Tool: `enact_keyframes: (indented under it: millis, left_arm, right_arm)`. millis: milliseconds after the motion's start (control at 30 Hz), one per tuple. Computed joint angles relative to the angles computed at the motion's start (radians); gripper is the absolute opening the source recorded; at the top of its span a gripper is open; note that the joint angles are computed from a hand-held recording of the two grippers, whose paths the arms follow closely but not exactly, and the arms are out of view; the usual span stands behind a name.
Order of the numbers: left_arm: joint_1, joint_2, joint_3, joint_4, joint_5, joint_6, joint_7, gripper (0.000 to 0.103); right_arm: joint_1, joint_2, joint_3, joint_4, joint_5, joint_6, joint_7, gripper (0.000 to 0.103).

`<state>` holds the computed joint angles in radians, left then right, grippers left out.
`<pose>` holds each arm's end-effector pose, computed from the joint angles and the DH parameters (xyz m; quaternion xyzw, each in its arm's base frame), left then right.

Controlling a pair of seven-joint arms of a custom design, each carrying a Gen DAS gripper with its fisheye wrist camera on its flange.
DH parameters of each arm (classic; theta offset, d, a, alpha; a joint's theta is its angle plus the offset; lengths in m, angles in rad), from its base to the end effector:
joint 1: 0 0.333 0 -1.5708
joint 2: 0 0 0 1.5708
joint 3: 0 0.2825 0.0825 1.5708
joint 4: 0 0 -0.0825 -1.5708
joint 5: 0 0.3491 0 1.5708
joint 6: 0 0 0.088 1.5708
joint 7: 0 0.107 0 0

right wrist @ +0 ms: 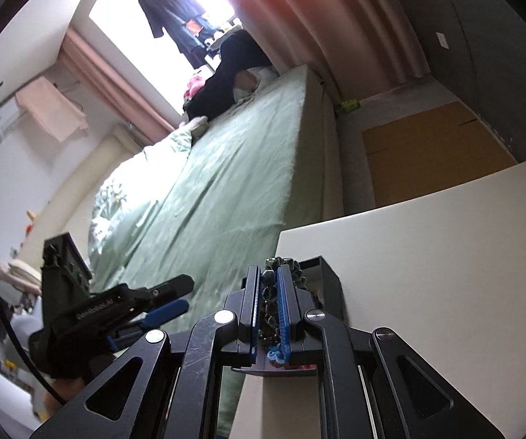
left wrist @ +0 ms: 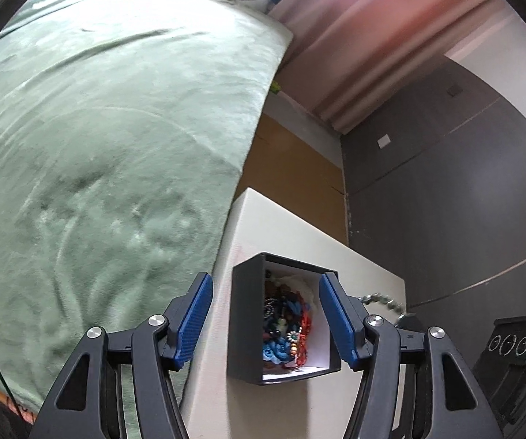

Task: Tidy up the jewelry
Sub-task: 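Lower the grey bead bracelet into the black box and open the right tool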

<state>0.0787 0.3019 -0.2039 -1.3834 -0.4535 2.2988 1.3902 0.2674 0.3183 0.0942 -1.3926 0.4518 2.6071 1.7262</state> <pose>0.6476 -0.0694 0.5895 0.7407 -0.5571 0.3752 0.0126 0.6262 0.2149 0.6087 -0.5956 0.6545 -0.0405 0.4640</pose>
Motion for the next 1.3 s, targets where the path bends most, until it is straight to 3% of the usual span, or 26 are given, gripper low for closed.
enact_keyframes:
  millis: [100, 167, 233, 267, 367, 700, 833, 967, 1200, 1300]
  left_arm:
    - [0.001, -0.010, 0.005, -0.015, 0.009, 0.007, -0.010, 0.062]
    - [-0.001, -0.017, 0.006, -0.022, 0.014, 0.008, -0.010, 0.062]
    - [-0.004, -0.023, 0.007, -0.030, 0.019, 0.010, -0.010, 0.062]
    - [-0.006, -0.026, 0.007, -0.033, 0.022, 0.011, -0.010, 0.062]
    - [-0.014, -0.036, 0.007, -0.045, 0.029, 0.016, -0.009, 0.062]
    - [-0.080, -0.108, 0.014, -0.124, 0.143, 0.076, -0.009, 0.062]
    - [-0.109, -0.131, 0.018, -0.150, 0.208, 0.089, -0.038, 0.062]
    - [-0.141, -0.166, 0.021, -0.192, 0.292, 0.120, -0.076, 0.072]
    - [-0.199, -0.237, 0.012, -0.275, 0.440, 0.185, -0.095, 0.079]
    - [-0.218, -0.267, 0.007, -0.306, 0.474, 0.198, -0.075, 0.083]
  right_arm:
    - [-0.015, 0.043, 0.022, 0.074, 0.037, -0.092, -0.014, 0.013]
    - [-0.015, 0.031, 0.018, 0.057, 0.050, -0.091, -0.008, 0.024]
    - [-0.005, 0.000, 0.002, 0.008, 0.034, -0.050, 0.016, 0.048]
    - [-0.010, -0.019, 0.001, -0.020, 0.044, -0.031, 0.015, 0.049]
    - [-0.028, -0.048, 0.002, -0.059, 0.082, -0.030, 0.006, 0.050]
    - [-0.031, -0.152, -0.039, -0.179, -0.003, -0.039, 0.094, 0.051]
    - [-0.032, -0.203, -0.052, -0.236, -0.052, -0.028, 0.141, 0.066]
    - [-0.041, -0.241, -0.059, -0.272, -0.094, -0.050, 0.163, 0.066]
    - [-0.054, -0.298, -0.070, -0.314, -0.240, -0.116, 0.258, 0.066]
    - [-0.059, -0.327, -0.067, -0.336, -0.314, -0.138, 0.289, 0.078]
